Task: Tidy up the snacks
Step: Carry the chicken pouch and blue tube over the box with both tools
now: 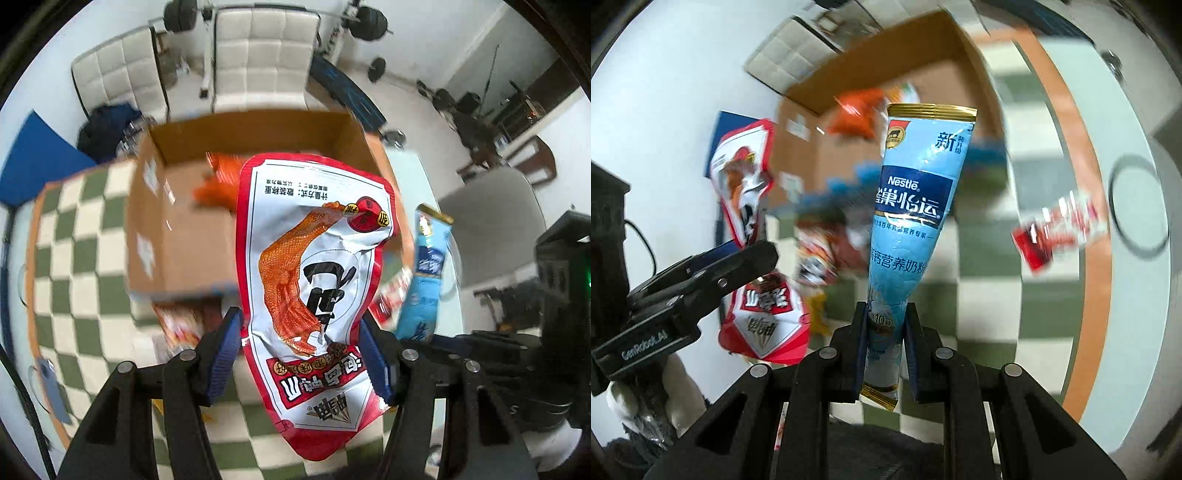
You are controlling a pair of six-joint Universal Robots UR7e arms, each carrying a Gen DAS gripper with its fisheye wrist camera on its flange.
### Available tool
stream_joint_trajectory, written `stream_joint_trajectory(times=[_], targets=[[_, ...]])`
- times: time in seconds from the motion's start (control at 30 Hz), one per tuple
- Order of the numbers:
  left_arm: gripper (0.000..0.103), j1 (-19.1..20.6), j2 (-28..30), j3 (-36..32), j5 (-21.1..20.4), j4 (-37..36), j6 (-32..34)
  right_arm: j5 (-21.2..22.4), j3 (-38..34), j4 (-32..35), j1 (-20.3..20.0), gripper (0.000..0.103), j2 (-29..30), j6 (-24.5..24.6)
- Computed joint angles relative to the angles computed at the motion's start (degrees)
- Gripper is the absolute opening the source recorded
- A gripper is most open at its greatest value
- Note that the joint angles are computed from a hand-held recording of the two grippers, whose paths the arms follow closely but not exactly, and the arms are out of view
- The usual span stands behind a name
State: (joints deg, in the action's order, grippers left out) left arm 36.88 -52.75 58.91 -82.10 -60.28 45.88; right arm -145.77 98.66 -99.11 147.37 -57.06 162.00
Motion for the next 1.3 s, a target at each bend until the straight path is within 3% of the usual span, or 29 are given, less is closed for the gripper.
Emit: stream_joint_trajectory(times=[0.13, 0.27, 0.53, 0.7, 0.9, 0.93, 0.97, 1.0, 1.07, 1.13, 1.17, 1.3], targets=[[0.059, -1.4, 3.3, 0.5, 0.5, -6.9, -2.6, 1.6, 0.2, 12.5, -2.4, 0.02, -7.3, -0.4], [0.059, -2.6, 8.2, 0.4, 3.7, -12.3, -5.5, 4.9, 4.8, 13.8, -7.1, 0.02, -15.6, -7.9], [0.059, -3.6, 14.4, 1.5, 11.8, -18.3, -7.2, 11.9, 18.0, 3.4, -18.8, 0.02, -30.5, -26.7], [0.059, -4.3, 16.3, 3.7, 16.2, -21.3, -6.8, 15.5, 22.7, -1.4, -25.1, 0.02, -35.2, -36.0], [0.061, -5.2, 17.6, 5.4, 20.9, -21.2, -7.5, 18.1, 25.7, -6.4, -30.0, 0.021, -37.4, -43.4], [0.061, -5.2, 17.9, 5.0, 20.7, -20.5, -8.0, 18.8, 25.6, -6.8, -30.6, 0.023, -37.3, -44.5], [0.061, -5.0, 18.3, 4.3, 20.4, -19.5, -8.9, 19.0, 25.3, -6.0, -30.9, 0.035, -37.2, -44.6], [0.061, -4.9, 18.6, 3.7, 19.9, -18.8, -9.4, 19.0, 24.4, -4.6, -30.7, 0.058, -36.6, -43.9], [0.062, -4.7, 19.0, 2.8, 18.9, -17.8, -10.1, 18.4, 23.9, -3.2, -30.6, 0.08, -36.5, -43.1], [0.067, -4.6, 19.2, 2.1, 18.4, -17.4, -10.4, 17.8, 24.2, -3.6, -30.3, 0.08, -36.8, -42.2], [0.076, -4.6, 19.3, 1.7, 17.9, -17.3, -10.5, 17.5, 24.2, -3.6, -30.1, 0.081, -37.0, -41.7], [0.084, -4.6, 19.7, -0.3, 16.4, -16.3, -11.0, 16.4, 23.8, -3.0, -29.0, 0.086, -37.1, -39.4]])
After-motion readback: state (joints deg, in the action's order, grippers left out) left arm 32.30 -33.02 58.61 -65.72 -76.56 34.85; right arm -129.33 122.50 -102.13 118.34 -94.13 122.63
